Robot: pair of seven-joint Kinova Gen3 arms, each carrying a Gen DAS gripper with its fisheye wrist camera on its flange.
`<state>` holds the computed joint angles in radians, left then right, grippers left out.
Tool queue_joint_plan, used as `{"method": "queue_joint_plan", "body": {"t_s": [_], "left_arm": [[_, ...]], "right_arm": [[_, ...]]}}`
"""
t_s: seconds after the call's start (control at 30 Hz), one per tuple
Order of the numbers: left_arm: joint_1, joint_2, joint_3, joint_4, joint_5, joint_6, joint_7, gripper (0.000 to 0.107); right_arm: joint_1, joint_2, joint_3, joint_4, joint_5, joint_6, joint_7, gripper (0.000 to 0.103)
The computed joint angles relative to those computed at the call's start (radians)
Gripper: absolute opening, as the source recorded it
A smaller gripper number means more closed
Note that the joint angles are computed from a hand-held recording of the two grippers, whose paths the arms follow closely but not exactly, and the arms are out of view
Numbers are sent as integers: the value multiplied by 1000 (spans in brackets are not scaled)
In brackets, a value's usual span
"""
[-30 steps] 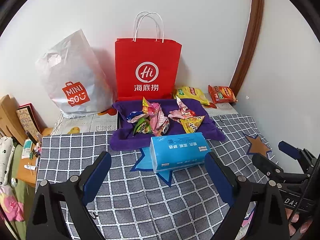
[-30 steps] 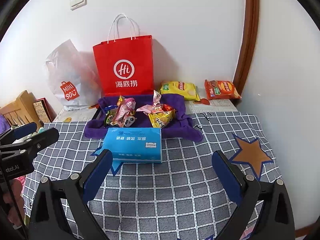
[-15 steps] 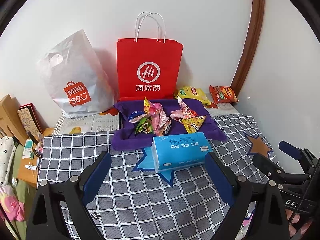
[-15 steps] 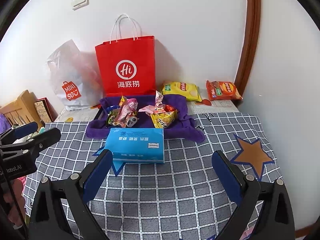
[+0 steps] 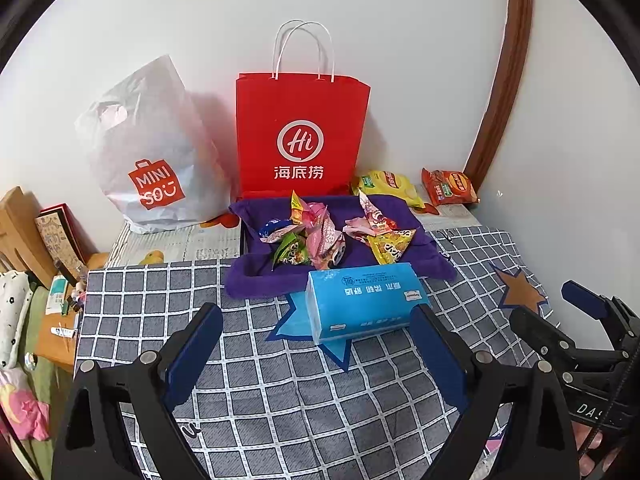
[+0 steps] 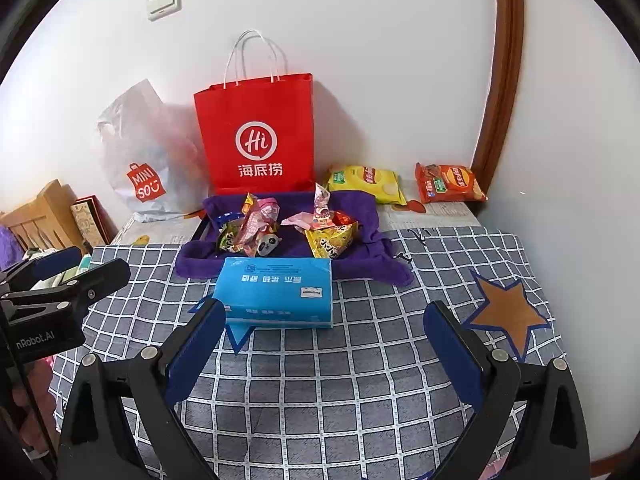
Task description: Organize snacks
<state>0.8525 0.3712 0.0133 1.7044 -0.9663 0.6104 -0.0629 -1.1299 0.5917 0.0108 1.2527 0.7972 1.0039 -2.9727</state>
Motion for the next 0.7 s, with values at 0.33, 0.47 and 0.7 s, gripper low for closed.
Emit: {"method": "queue_joint_plan", "body": {"t_s": [0.33, 0.47, 0.7], "left_arm": [[-2, -1, -1, 4, 0, -4, 5, 94], [1, -1, -1, 4, -5, -2, 10, 94], [-1, -1, 1, 3, -4, -3, 8, 94]], "right_arm": [[-1, 2, 0, -2, 1, -2, 3, 98], [-3, 0, 1, 0, 3, -4, -3, 98], [-3, -1, 0, 2, 4, -4, -3, 98]]}}
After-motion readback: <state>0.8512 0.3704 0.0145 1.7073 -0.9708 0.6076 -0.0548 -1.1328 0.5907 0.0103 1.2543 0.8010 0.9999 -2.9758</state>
